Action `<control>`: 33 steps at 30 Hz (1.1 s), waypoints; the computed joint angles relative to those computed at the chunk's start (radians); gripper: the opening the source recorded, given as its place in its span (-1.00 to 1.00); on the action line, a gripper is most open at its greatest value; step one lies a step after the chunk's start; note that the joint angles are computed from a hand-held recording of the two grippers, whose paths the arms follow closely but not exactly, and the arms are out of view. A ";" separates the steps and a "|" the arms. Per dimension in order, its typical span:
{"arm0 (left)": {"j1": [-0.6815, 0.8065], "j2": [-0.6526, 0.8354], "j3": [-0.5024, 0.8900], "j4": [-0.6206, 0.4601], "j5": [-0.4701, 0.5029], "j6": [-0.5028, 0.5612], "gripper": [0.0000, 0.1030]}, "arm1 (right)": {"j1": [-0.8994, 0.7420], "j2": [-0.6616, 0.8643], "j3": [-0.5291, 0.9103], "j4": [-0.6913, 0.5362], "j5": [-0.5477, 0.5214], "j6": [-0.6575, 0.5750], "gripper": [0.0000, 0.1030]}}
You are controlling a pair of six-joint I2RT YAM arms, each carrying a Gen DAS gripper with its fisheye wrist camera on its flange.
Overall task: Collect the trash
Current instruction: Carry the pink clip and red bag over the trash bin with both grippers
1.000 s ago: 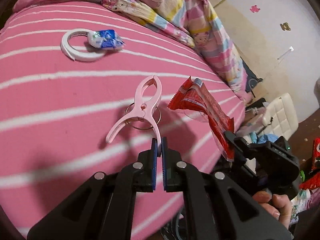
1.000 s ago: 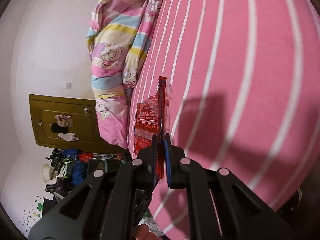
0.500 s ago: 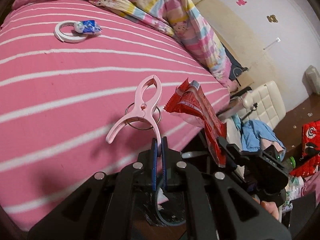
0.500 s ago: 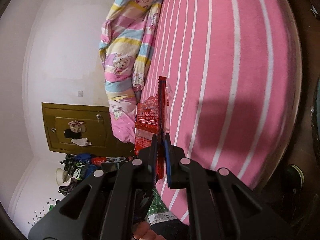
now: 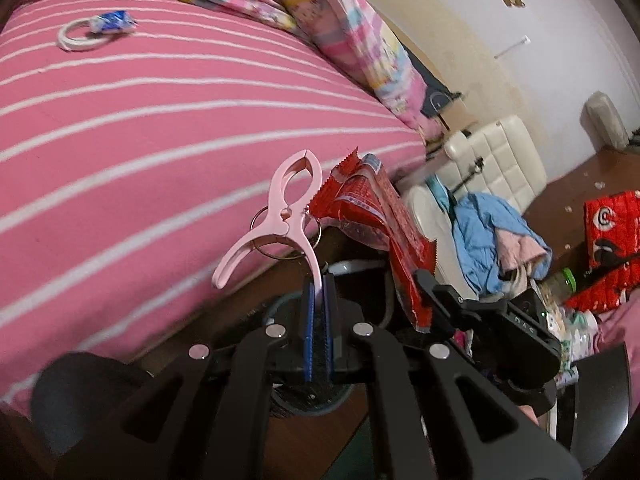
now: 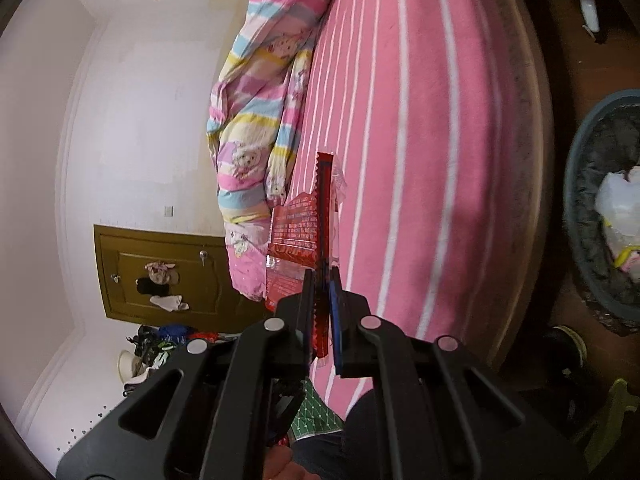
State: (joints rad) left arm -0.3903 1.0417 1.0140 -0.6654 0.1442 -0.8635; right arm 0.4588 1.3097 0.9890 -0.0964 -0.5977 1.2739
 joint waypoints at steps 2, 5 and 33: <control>-0.042 0.027 0.002 0.024 -0.007 -0.027 -0.92 | -0.041 -0.052 -0.039 -0.026 -0.018 -0.018 -0.85; -0.083 0.068 -0.005 0.072 0.005 -0.060 -0.92 | -0.131 -0.126 -0.095 -0.083 -0.058 -0.060 -0.85; -0.250 0.668 0.067 0.325 0.222 -0.079 -0.92 | -0.639 -0.162 -0.420 -0.301 -0.242 -0.395 -0.85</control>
